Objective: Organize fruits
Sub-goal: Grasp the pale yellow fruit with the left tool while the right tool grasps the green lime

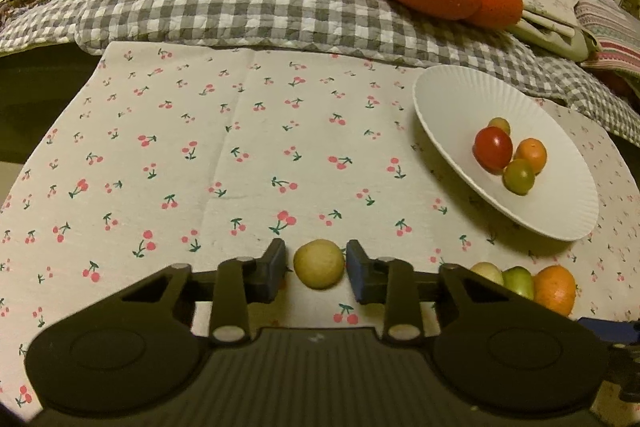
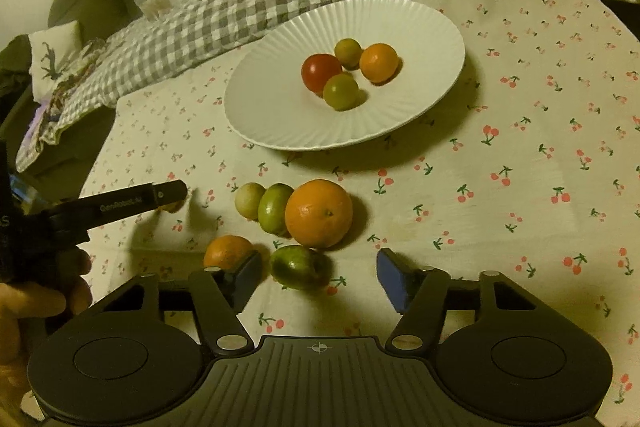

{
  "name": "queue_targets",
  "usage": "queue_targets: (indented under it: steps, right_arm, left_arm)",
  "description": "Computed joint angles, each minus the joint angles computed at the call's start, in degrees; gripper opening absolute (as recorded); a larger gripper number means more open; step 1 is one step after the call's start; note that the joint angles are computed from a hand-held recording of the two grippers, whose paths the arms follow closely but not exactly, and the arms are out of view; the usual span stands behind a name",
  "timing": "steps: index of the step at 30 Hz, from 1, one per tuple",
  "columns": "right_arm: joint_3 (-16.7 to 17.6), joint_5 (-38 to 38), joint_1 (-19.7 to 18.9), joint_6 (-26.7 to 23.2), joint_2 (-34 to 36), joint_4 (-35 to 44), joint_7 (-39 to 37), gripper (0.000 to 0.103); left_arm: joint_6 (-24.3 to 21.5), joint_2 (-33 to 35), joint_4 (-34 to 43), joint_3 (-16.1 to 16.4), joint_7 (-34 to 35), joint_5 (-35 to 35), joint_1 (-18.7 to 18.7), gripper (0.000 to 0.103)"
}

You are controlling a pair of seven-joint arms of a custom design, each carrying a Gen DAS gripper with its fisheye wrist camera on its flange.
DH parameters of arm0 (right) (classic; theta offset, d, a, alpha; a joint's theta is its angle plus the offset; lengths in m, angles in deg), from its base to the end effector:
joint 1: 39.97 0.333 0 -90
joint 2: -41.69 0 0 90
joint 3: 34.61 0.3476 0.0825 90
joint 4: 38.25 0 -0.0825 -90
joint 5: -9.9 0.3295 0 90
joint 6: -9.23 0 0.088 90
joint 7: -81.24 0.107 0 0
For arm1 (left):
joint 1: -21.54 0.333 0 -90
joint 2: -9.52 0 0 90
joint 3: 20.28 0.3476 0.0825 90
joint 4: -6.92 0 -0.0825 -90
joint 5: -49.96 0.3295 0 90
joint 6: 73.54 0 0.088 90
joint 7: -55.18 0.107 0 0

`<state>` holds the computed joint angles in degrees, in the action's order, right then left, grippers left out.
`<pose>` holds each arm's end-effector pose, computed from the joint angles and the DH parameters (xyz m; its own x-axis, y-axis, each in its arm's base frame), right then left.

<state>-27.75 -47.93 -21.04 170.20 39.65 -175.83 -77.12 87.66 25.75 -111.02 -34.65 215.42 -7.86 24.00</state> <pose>0.4044 0.2412 0.4310 -0.4538 -0.8288 -0.3275 -0.6534 0.5593 -0.5102 0.5785 -0.0690 0.4034 -0.5251 -0.8398 0.1379 -0.6953 0.3299 -0.6385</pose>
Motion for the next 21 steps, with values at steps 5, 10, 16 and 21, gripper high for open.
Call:
queue_targets:
  steps: [5, 10, 16, 21]
  right_arm:
    - [-0.36, -2.37, -0.05, 1.11, 1.29, 0.79, 1.28, 0.048]
    - [-0.79, -3.57, 0.46, 1.62, 2.72, 1.98, 0.66, 0.039]
    - [-0.65, -3.14, 1.67, -1.29, 2.69, 2.83, -1.02, 0.032]
    - [-0.49, -1.25, 1.92, -1.88, 1.91, 2.53, -2.1, 0.032]
  left_arm:
    - [1.29, -0.48, -0.84, -0.23, 2.08, -0.24, -0.46, 0.025]
    - [-0.48, -0.86, -0.75, 0.74, -1.41, 2.06, -0.71, 0.025]
    - [-2.12, -2.19, -1.1, 1.04, -3.11, 2.32, -0.33, 0.025]
    - [-1.71, -4.09, -2.31, 1.04, -0.27, -0.3, -0.57, 0.025]
